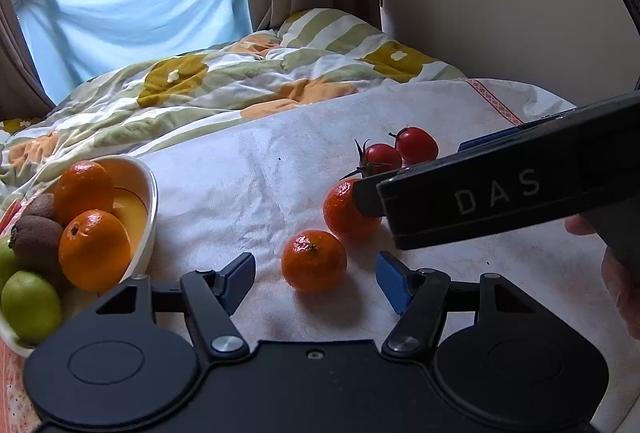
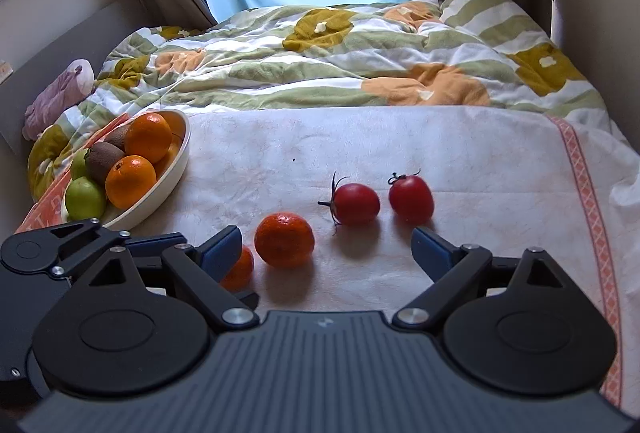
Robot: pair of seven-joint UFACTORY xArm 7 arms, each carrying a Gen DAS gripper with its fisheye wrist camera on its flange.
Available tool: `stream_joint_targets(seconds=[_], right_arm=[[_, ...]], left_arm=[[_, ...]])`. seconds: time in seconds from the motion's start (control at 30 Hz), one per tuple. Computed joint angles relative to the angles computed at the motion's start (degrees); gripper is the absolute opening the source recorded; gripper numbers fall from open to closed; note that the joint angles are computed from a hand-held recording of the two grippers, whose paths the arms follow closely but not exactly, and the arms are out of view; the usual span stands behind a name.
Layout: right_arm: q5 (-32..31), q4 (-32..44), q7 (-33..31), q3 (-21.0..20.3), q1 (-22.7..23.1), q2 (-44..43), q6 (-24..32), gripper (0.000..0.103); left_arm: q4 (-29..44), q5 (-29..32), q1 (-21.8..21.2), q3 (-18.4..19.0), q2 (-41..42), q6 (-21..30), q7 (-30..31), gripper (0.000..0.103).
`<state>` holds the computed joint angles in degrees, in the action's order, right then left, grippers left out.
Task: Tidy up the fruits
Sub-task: 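Move both grippers back toward the tangerines on the cloth, then grasp a small tangerine with the left gripper while the right grasps another tangerine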
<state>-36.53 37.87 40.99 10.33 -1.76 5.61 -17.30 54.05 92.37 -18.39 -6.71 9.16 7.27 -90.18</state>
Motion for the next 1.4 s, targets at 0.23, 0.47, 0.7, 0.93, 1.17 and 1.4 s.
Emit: stream_joint_targets(seconds=[0.23,0.47,0.7,0.93,1.17,1.4], right_arm=[[6.4,0.4,-4.6,-0.4,3.0,1.5,0.1,0.101],[9.0,1.5,-7.0,1.9,1.8,3.0,0.8,0.093],[8.1,2.6,-6.1,4.9,-0.9,4.2,1.5,0.083],[8.9,3.4,-6.3,6.9,-2.2,5.2,2.1,0.081],[10.7,4.3,-7.3,6.8,-1.5,6.7,1.7,0.078],[11.1,4.8,-7.9,8.0,-2.4,7.4,1.4,0.070]], left_arm=[[2.0,1.2,-0.1,-0.2,2.6,-0.3,0.2,0.060],[2.7,3.0,-0.4,-0.2,3.1,1.0,-2.1,0.045],[2.3,-2.3,-0.3,0.5,3.0,0.1,3.3,0.041],[-0.1,-6.7,-0.9,1.8,0.9,0.8,6.9,0.041],[-2.6,-11.0,-0.6,2.5,-1.6,2.8,10.0,0.041],[-3.7,-11.3,0.1,2.0,-2.9,3.4,9.8,0.041]])
